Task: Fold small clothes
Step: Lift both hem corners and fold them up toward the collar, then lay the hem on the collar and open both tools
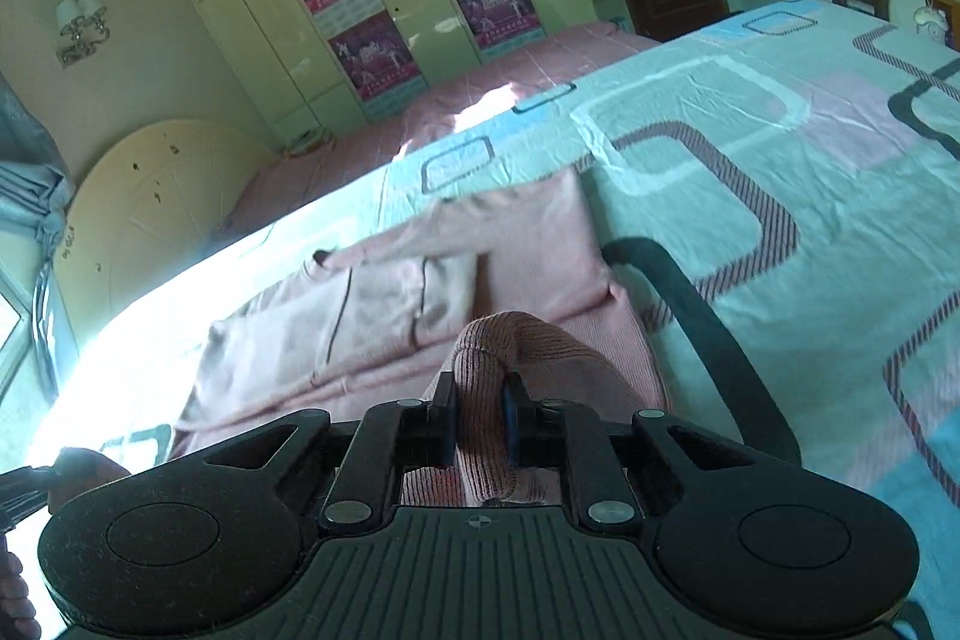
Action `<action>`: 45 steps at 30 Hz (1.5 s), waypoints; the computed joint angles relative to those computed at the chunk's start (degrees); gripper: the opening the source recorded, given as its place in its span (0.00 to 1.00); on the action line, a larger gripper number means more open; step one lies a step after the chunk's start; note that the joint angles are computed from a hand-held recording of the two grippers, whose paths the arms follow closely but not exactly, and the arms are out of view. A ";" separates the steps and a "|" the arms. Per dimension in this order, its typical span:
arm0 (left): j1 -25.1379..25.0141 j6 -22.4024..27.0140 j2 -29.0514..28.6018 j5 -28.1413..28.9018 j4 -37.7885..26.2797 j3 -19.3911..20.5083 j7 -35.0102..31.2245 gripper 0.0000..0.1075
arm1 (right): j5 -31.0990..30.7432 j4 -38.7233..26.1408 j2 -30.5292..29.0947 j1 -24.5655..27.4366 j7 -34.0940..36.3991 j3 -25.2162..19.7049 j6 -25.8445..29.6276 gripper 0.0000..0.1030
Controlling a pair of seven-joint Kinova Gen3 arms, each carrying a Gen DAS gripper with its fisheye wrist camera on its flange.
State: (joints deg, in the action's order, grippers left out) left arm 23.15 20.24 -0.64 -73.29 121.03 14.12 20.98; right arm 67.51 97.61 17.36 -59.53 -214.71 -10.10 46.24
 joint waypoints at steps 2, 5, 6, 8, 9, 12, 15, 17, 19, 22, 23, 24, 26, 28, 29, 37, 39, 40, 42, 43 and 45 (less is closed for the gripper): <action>-0.68 -0.04 3.54 -2.68 -3.60 -1.26 0.72 0.06 | 0.54 -2.22 1.48 2.57 1.26 1.42 -2.54 0.14; -0.94 -0.67 9.18 -0.22 -9.51 -4.42 -2.26 0.05 | -1.80 -5.97 4.22 6.77 4.51 3.59 -7.86 0.14; 0.10 -0.35 11.34 1.56 -11.79 -6.40 -4.05 0.06 | -4.04 -7.69 5.51 7.79 6.84 5.00 -9.83 0.14; -0.03 0.45 14.89 6.16 -15.57 -7.54 -8.69 0.06 | -8.42 -11.21 8.30 11.68 11.50 4.69 -12.51 0.14; -1.44 1.10 16.85 8.42 -17.59 -6.52 -11.02 0.06 | -10.75 -12.94 9.66 13.47 13.78 4.15 -13.21 0.14; -2.99 3.80 22.04 13.28 -23.26 -5.57 -18.01 0.06 | -17.74 -17.31 13.59 17.35 19.53 3.66 -15.01 0.14; -4.54 7.39 26.76 17.72 -28.72 -4.04 -25.00 0.07 | -23.65 -21.02 16.89 20.21 24.99 2.94 -15.29 0.14; -6.26 10.63 29.34 21.03 -32.00 -1.96 -29.66 0.17 | -26.06 -22.28 18.06 20.30 26.50 3.95 -15.07 0.14; -7.21 11.90 30.94 24.97 -33.98 -1.80 -34.32 0.21 | -28.82 -23.44 19.06 21.45 29.39 3.67 -15.27 0.27; -5.74 7.71 29.57 27.79 -31.60 -6.33 -36.67 0.43 | -28.01 -22.78 18.66 18.55 30.03 8.10 -15.91 0.58; -4.00 6.43 28.46 26.94 -30.17 -8.98 -35.62 0.54 | -27.67 -22.21 18.21 17.63 30.12 9.63 -16.39 0.63; -2.04 5.37 27.52 25.16 -28.84 -11.64 -33.79 0.68 | -27.57 -21.46 17.69 17.06 30.44 10.84 -17.38 0.63; 0.37 1.59 25.08 23.00 -25.79 -15.89 -32.92 0.69 | -27.61 -20.41 16.87 16.45 32.23 12.62 -19.12 0.63; -0.85 -0.88 23.64 23.74 -24.57 -15.89 -35.79 0.69 | -28.56 -19.95 16.57 16.40 35.96 13.49 -20.27 0.63; -2.75 -1.96 23.62 24.46 -24.44 -14.29 -38.12 0.69 | -28.73 -20.14 16.80 17.09 38.29 12.84 -20.59 0.63; -8.83 -0.57 30.13 32.50 -31.07 -6.93 -56.76 0.69 | -36.08 -24.41 20.83 21.57 54.26 8.86 -22.27 0.63; -9.31 0.44 31.98 35.36 -33.30 -6.38 -61.24 0.69 | -37.35 -25.95 21.98 22.22 58.21 8.17 -21.76 0.63; -9.77 1.01 32.60 36.46 -34.18 -5.82 -62.97 0.67 | -38.14 -26.72 22.45 22.63 60.11 7.69 -21.35 0.63; -11.98 1.99 34.11 39.18 -35.83 -3.41 -67.57 0.63 | -39.57 -26.99 23.03 23.70 63.52 6.97 -22.85 0.63; -13.13 2.25 34.63 40.54 -36.36 -2.12 -69.88 0.59 | -40.15 -26.55 23.07 24.05 64.63 6.96 -24.44 0.63; -15.19 2.68 35.42 43.17 -37.07 0.17 -74.04 0.52 | -41.18 -24.91 22.81 25.27 66.50 6.49 -28.49 0.63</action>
